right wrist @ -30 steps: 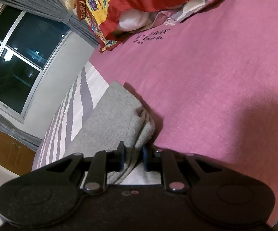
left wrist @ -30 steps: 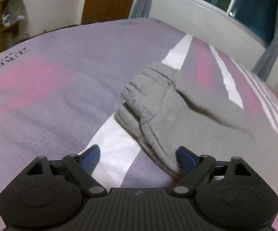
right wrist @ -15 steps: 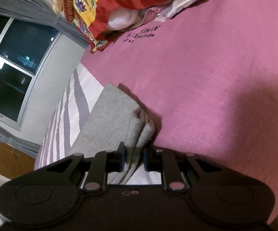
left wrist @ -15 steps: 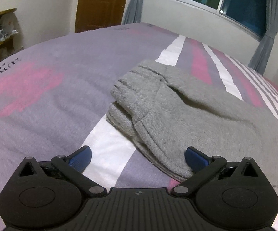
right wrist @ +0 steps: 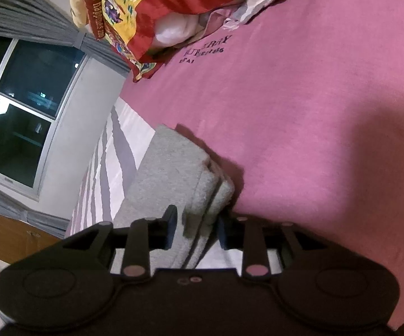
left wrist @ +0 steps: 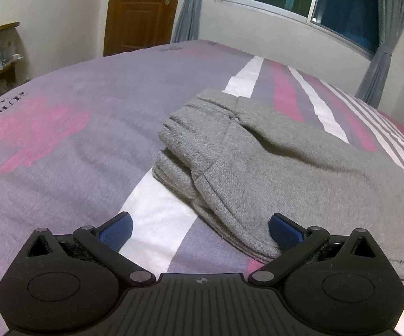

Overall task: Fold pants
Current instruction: 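Lay the pant leg onto the folded stack with the right tool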

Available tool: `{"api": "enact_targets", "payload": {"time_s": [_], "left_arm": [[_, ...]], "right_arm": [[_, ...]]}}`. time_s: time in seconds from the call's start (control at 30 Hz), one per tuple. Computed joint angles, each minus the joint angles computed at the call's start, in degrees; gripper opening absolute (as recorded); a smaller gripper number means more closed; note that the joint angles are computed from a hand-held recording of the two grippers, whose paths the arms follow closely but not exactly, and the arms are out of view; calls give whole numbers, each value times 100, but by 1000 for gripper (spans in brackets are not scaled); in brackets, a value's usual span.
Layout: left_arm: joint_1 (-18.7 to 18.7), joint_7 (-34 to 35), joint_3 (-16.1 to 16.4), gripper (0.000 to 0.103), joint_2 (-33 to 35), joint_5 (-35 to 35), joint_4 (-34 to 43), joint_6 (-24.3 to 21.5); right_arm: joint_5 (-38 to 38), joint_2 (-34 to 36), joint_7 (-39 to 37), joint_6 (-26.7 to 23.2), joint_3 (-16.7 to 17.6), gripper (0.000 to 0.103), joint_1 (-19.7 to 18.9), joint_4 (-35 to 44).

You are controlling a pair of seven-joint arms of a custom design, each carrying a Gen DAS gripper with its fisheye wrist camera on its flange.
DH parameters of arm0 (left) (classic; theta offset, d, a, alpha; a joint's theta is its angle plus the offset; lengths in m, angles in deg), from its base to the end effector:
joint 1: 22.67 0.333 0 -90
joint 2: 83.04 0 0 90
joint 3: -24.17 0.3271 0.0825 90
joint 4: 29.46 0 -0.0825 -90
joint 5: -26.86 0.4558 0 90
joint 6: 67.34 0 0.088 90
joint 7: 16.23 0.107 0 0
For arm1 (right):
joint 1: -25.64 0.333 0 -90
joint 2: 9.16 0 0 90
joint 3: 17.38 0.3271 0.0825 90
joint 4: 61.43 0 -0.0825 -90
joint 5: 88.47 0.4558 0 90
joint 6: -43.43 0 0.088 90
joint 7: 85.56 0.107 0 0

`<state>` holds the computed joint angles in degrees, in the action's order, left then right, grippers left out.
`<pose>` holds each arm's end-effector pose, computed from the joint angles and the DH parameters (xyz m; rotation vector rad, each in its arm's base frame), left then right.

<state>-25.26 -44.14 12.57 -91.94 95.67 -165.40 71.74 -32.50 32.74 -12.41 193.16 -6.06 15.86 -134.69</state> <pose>0.5382 -0.1326 0.3741 -2.1952 0.7361 -0.5806 0.8555 -0.0416 0.3610 -1.1028 1.8593 0.0918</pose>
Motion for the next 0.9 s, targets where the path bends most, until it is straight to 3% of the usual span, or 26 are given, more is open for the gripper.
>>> {"api": "enact_targets", "payload": {"time_s": [0.37, 0.53, 0.67, 0.9], "left_arm": [[20, -177, -14, 103, -87, 205, -125, 91], [129, 360, 97, 103, -470, -197, -353, 271], [293, 279, 26, 103, -1003, -254, -808, 430], [225, 1477, -252, 103, -1439, -854, -1227, -33]], "right_arm": [[-1355, -125, 613, 178, -493, 18, 560, 142], [-2044, -9, 622, 20, -546, 18, 840, 731], [-2425, 257, 489, -191, -446, 18, 1087, 1450], [-2713, 825, -355, -661, -31, 18, 1700, 2598]]}}
